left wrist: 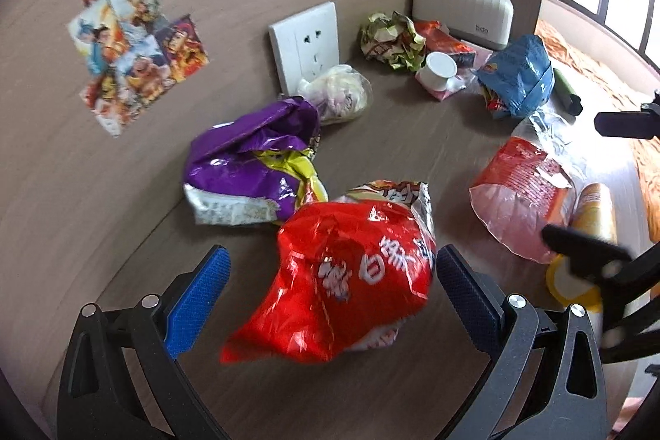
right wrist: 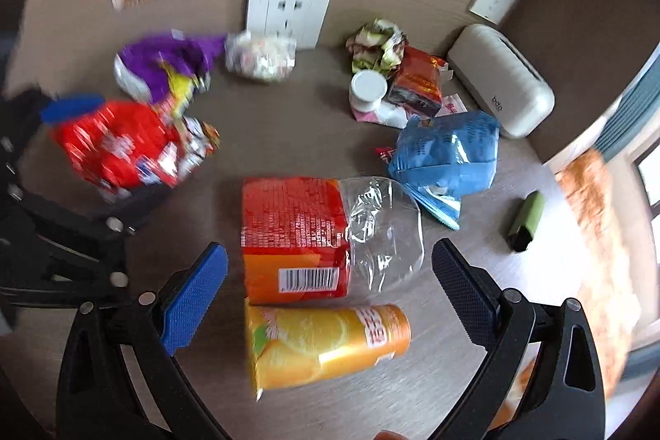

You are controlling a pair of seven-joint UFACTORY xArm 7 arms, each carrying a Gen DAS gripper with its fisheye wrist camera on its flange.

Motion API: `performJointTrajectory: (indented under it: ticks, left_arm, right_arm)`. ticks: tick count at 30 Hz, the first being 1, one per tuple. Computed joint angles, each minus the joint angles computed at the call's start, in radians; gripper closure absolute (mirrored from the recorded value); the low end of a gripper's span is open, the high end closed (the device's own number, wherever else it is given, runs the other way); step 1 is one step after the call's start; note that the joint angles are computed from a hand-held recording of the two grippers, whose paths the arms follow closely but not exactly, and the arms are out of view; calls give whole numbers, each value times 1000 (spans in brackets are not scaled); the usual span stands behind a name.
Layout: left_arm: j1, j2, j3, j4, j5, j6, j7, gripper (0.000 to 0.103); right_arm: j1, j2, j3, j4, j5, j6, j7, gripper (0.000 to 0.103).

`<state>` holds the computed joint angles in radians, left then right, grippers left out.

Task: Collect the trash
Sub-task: 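Grasp the red chip bag with the left tool while the right tool grasps the plastic bottle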

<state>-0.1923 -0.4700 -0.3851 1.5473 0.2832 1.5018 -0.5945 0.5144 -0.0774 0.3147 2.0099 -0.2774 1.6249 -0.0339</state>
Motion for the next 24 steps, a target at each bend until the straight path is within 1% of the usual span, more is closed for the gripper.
performJointTrajectory:
  ticks: [2,5,6,8,9,12,13,14,15,16,18,19,20,21,22,23,24]
  left_arm:
    - [2,10,-2,-4,10,-5,5,5]
    - [1,23,3,-20,22,-21,4,5]
    - [-1,21,5,-23,23,-27,-1,7]
    - [-12,9,34,-48,-10,-74,-9,20]
    - [-15,3,47,-59,-30,-96,-14,29]
    - [-10,-5,52,-78,-43,-130,-33,31]
    - [-8,-5,49,-80,-40,-134,-35,32]
    - [-7,-7,47,-82,-41,-137,-38,33]
    - [-7,-8,46,-84,-42,-140,-42,33]
    - [-6,-12,46,-87,-44,-144,-48,34]
    - [-3,-22,43,-89,-48,-143,-61,35]
    - [-1,-31,43,-91,-49,-141,-67,35]
    - [1,-36,43,-89,-50,-139,-70,35]
    - [7,-39,40,-83,-49,-136,-77,35]
    - [11,-41,38,-79,-47,-136,-81,35]
    - [15,-43,34,-72,-45,-134,-88,35]
    - [20,-45,31,-64,-45,-131,-95,35]
  right_arm:
    - [10,7,17,-24,-66,7,3,4]
    - [13,26,9,-23,-72,18,29,4]
    - [14,31,3,-22,-70,17,36,4]
    - [16,52,-7,2,-62,24,48,4]
    - [18,61,-11,10,-60,24,57,4]
    - [21,82,-31,40,-40,22,62,22]
    - [18,82,-40,44,-29,17,64,39]
    - [13,84,-49,51,-12,21,66,46]
    - [9,89,-55,60,1,26,70,49]
    - [-1,95,-66,70,30,28,77,57]
    - [-21,95,-85,76,87,23,87,65]
    - [-33,90,-94,74,120,12,93,70]
    - [-45,81,-101,68,147,-8,97,77]
    - [-54,73,-104,62,164,-26,99,80]
    - [-64,63,-107,57,183,-49,101,87]
    - [-72,56,-109,55,198,-66,103,91]
    - [-81,51,-111,56,216,-80,106,91]
